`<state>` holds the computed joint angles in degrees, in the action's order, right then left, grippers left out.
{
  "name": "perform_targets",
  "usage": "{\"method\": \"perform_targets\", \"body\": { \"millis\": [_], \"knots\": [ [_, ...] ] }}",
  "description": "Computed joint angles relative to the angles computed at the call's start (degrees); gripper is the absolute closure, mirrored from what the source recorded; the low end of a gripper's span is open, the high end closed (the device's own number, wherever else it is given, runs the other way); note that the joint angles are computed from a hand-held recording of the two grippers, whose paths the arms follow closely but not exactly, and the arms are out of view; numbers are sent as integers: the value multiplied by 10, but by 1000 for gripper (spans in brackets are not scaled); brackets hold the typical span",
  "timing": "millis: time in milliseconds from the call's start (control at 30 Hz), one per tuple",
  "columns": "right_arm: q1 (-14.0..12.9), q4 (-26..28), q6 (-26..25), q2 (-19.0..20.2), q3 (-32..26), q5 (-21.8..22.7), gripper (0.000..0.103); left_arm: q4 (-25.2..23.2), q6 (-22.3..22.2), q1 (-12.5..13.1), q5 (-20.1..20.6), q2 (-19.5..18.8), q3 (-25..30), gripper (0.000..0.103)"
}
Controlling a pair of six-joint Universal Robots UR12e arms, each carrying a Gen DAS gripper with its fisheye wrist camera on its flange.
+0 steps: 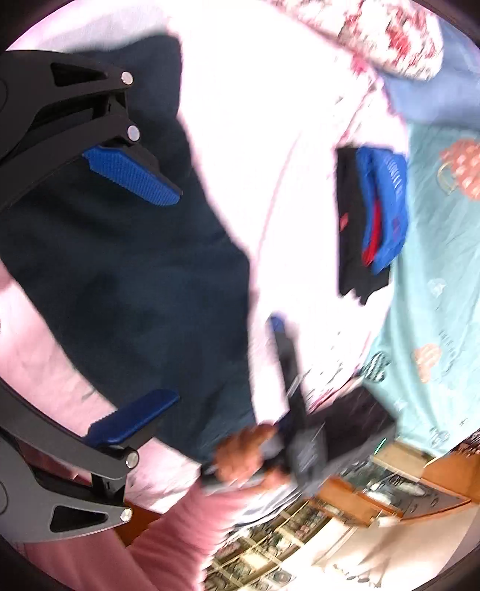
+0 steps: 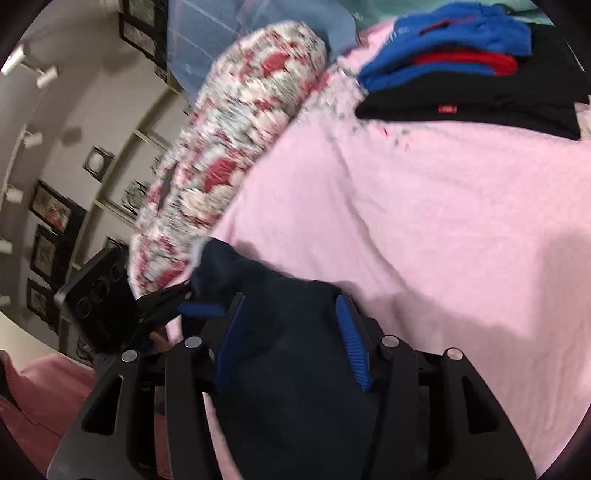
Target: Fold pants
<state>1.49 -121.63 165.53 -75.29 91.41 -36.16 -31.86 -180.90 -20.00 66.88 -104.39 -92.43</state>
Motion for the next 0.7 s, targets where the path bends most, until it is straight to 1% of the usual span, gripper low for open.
{"method": "perform_targets", "body": {
  "millis": [67,100,200,233,267,300,333,367,400,433,533,567,633,700],
  "knots": [
    [3,-19,-12,-14,17,9,49,-17,-27,3,27,-3,9,2],
    [9,-18,-24,-17,20,8,49,-29,-50,6,41,-7,13,2],
    [29,2,-71,-22,25,-5,49,-58,-110,12,61,-13,18,2],
    [37,5,-76,-20,25,-14,49,-65,-124,17,64,-12,15,2],
    [45,8,-80,-17,26,-35,49,-61,-131,20,56,-11,8,2],
    [53,5,-73,-15,25,-59,49,-40,-131,26,39,-6,-5,2],
    [59,1,-63,-13,24,-84,49,-30,-130,28,36,-3,-13,2],
    [60,0,-53,-14,26,-114,49,-27,-127,27,40,1,-17,2],
    [55,-2,-49,-17,33,-122,50,-27,-123,26,47,5,-22,2],
    [44,-8,-44,-24,45,-110,50,-27,-121,27,49,6,-24,2],
    [6,-49,11,-48,81,-115,50,-26,-116,25,59,12,-30,2],
    [-14,-66,37,-60,100,-110,50,-26,-114,24,65,11,-30,2],
    [-49,-91,76,-80,133,-86,50,-32,-106,18,87,9,-27,2],
    [-86,-128,119,-104,170,-79,50,-39,-100,10,108,5,-21,2]
  ]
}}
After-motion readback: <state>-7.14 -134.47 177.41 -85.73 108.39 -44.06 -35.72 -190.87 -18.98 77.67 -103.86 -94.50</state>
